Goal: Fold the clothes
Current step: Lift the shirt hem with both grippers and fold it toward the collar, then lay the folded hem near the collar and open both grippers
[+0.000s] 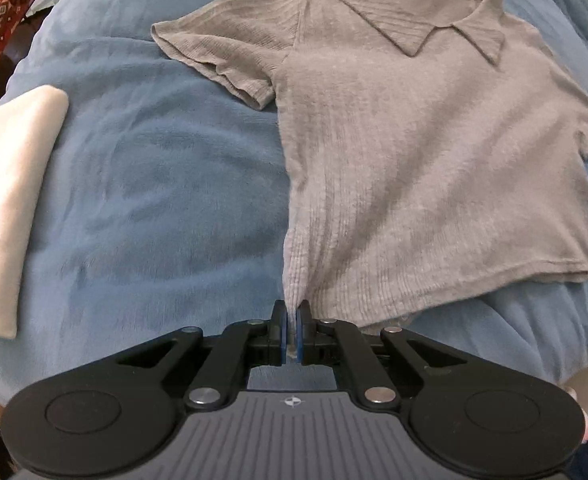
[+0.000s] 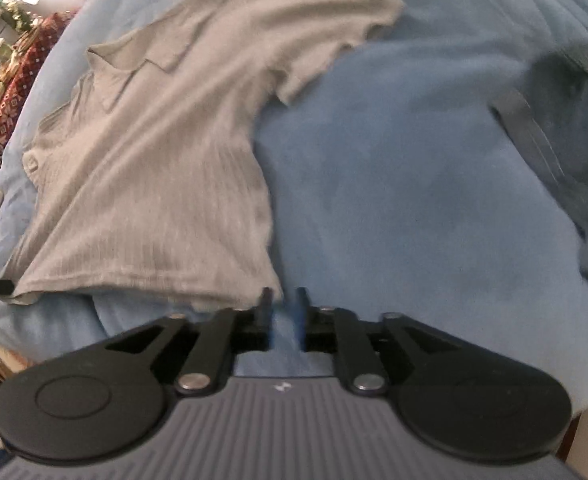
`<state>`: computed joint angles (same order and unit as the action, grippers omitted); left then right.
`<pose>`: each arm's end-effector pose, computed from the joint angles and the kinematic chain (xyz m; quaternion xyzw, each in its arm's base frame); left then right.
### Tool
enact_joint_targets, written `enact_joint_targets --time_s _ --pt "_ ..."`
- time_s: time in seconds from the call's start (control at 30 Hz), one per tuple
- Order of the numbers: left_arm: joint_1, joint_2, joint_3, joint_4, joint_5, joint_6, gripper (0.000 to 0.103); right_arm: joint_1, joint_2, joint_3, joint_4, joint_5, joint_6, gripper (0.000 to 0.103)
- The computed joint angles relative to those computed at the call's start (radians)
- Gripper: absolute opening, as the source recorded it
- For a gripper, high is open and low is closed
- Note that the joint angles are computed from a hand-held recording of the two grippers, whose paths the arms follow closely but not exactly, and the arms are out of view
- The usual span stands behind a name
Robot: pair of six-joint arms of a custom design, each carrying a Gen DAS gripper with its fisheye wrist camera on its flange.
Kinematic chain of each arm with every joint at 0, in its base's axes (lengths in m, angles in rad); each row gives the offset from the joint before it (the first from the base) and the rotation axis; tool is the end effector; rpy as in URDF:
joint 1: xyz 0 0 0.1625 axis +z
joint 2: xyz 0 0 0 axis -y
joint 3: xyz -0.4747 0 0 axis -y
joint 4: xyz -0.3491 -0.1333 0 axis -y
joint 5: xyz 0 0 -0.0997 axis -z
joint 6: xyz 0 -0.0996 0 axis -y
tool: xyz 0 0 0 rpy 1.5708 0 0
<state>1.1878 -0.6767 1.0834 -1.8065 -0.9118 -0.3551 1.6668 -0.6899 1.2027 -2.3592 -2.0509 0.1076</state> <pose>-0.1096 -0.7920 0.2271 0.0408 0.9423 -0.0409 0.3298 0.1627 -0.7783 0.2355 -0.0382 -0.9619 0.1567 0.2207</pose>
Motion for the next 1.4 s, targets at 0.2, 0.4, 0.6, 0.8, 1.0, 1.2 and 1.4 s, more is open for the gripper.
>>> enact_joint_targets --time_s 0.2,0.4,0.6,0.8,1.0,1.2,1.4 --pt "0.017 0.022 -0.036 0.017 -0.013 -0.008 0.005 -0.006 0.056 -0.072 0.059 -0.003 -0.002 0.02" --pt "0.001 -0.011 -0.014 0.037 -0.019 0.009 0.004 0.011 0.048 -0.09 0.157 0.0 -0.028 0.003" --pt "-0.027 -0.073 0.007 0.122 -0.044 -0.034 0.004 0.027 -0.01 -0.102 0.301 0.005 0.041 0.003" --pt "-0.039 -0.137 0.113 0.209 -0.062 -0.119 0.004 0.03 -0.039 -0.064 0.42 0.024 0.113 0.003" --pt "-0.031 -0.173 0.245 0.163 -0.077 -0.147 0.004 0.011 -0.03 0.008 0.408 0.026 0.153 0.002" --pt "-0.025 -0.184 0.253 0.161 -0.091 -0.131 0.004 0.008 -0.017 -0.027 0.456 0.036 0.152 0.002" --pt "0.016 -0.114 0.226 0.061 -0.051 -0.067 0.008 0.01 0.04 -0.071 0.412 0.003 0.131 0.008"
